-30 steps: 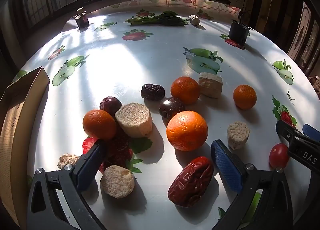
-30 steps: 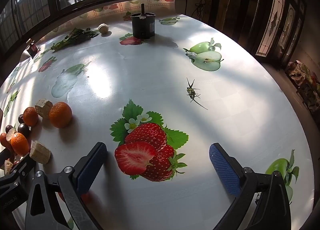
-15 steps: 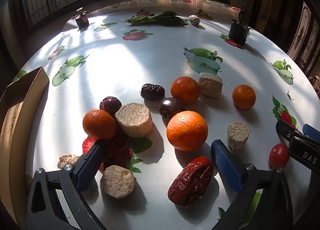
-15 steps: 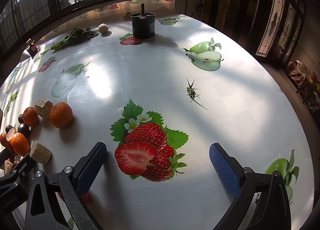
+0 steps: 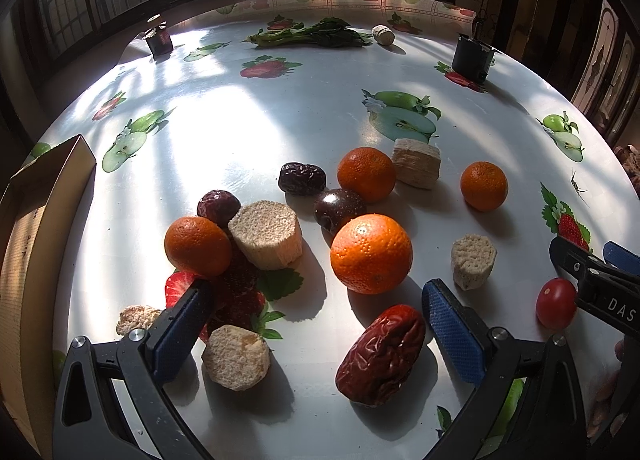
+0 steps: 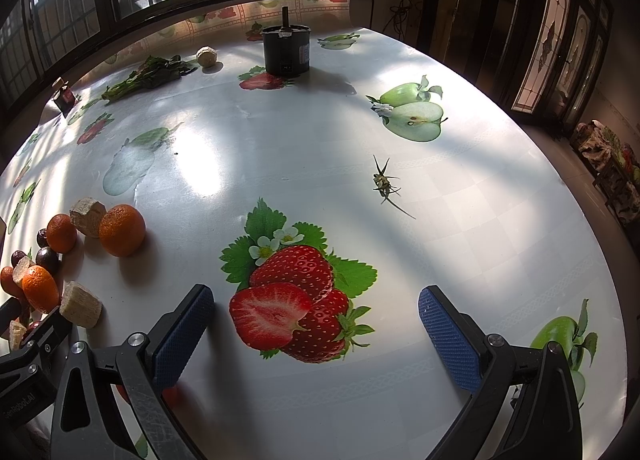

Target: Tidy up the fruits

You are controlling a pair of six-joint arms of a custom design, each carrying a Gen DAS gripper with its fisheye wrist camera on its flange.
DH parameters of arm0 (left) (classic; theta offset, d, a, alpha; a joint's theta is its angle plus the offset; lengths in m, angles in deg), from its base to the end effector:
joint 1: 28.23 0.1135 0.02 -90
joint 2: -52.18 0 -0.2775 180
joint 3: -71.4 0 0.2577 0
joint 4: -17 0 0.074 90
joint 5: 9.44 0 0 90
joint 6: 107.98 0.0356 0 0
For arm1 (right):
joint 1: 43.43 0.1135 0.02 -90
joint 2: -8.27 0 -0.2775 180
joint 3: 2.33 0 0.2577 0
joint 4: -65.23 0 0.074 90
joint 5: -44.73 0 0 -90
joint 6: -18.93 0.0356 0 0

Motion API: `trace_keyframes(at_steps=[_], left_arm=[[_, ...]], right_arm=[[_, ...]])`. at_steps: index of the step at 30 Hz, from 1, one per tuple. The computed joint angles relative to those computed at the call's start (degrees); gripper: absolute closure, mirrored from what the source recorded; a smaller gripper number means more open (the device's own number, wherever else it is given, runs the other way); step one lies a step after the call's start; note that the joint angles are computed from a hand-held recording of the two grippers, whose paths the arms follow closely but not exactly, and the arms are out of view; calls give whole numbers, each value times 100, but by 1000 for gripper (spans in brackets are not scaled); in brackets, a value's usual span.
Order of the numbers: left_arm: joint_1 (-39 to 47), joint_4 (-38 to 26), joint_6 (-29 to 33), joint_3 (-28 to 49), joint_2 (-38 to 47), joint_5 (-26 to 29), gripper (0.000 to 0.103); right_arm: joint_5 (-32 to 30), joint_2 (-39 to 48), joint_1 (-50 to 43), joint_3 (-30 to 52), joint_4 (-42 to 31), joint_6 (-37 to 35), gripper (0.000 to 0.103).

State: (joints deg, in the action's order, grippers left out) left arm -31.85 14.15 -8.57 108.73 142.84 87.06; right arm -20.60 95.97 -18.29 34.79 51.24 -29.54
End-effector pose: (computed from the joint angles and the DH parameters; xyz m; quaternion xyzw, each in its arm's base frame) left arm 0.2372 -0.0190 0.0934 0.1248 0.9472 -0.0395 0.2928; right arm 0.2038 0.0792 0.0957 0.1824 0.9365 -0.0559 0.2942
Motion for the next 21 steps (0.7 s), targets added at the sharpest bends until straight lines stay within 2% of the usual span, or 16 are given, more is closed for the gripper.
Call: trace_keyframes(at_steps=[8,10,12,14,17,19,21], left_arm=[[55,-465,247,48,-156,95,0],[140,-636,337,-4,-326,167,5],[350,-838,436,-149,-766,318,14],[738,-1132,588,-319,-1506,633,14],[1738,-2023,1005,-384,-2952,1400,14],[2521,-2866,1495,-125,-3544,1976,14],[3444,-3829,2177,347,-3796,2698,14]], right_arm=[[32,-177,355,35,-586,509,1],[-24,-132,229,100,-574,391,1],[16,-149,255,124,-650,436,1],[162,-338,383,102,-862,595,1],[543,-1270,862,-100,-1287,986,1],[969,-1936,1400,-35,-1942,1417,1],[1520,-2541,2071,214,-2788,1954,1]])
